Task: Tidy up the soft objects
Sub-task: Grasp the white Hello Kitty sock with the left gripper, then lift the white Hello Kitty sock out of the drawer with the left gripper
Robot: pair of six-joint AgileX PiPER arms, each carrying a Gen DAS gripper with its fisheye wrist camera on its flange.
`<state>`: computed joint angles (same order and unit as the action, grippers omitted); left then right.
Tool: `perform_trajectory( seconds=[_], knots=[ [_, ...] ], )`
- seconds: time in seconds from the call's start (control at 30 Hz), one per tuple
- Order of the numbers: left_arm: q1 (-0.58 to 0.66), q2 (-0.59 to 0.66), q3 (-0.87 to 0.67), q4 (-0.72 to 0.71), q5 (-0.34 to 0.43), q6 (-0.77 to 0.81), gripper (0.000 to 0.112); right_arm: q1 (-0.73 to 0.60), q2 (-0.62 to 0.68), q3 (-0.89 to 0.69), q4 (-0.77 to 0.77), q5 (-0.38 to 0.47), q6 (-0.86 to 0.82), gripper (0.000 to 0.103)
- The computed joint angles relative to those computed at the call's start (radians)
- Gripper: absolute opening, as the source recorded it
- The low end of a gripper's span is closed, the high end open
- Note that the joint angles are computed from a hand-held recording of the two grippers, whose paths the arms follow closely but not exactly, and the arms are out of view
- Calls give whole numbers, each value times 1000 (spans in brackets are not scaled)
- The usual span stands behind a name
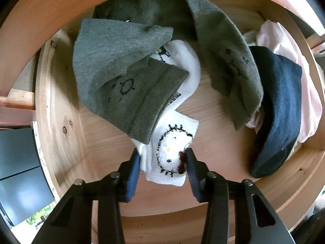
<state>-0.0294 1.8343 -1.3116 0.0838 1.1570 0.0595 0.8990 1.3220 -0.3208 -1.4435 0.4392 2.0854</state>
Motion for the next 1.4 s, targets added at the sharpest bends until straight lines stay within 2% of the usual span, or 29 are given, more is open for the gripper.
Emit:
perform_trajectory(
  seconds=[0.1, 0.2, 0.53, 0.77, 0.97, 1.3, 1.4],
  knots=[
    [20, -18, 24, -3, -19, 27, 28, 5, 1, -3, 11, 7, -8, 103],
    [27, -55, 52, -6, -30, 36, 25, 16, 2, -6, 26, 21, -17, 103],
    [121, -243, 173, -111, -62, 165, 22, 45, 13, -21, 68, 54, -52, 103],
    [270, -400, 277, -306, -90, 330, 22, 60, 22, -30, 89, 70, -71, 103],
    [425, -518, 337, -490, -47, 476, 22, 73, 25, -37, 109, 86, -91, 103],
    [565, -624, 303, -602, 49, 569, 22, 95, 38, -48, 131, 108, -113, 103],
    [537, -635, 320, -630, 11, 564, 22, 96, 42, -50, 131, 108, -114, 103]
  ],
)
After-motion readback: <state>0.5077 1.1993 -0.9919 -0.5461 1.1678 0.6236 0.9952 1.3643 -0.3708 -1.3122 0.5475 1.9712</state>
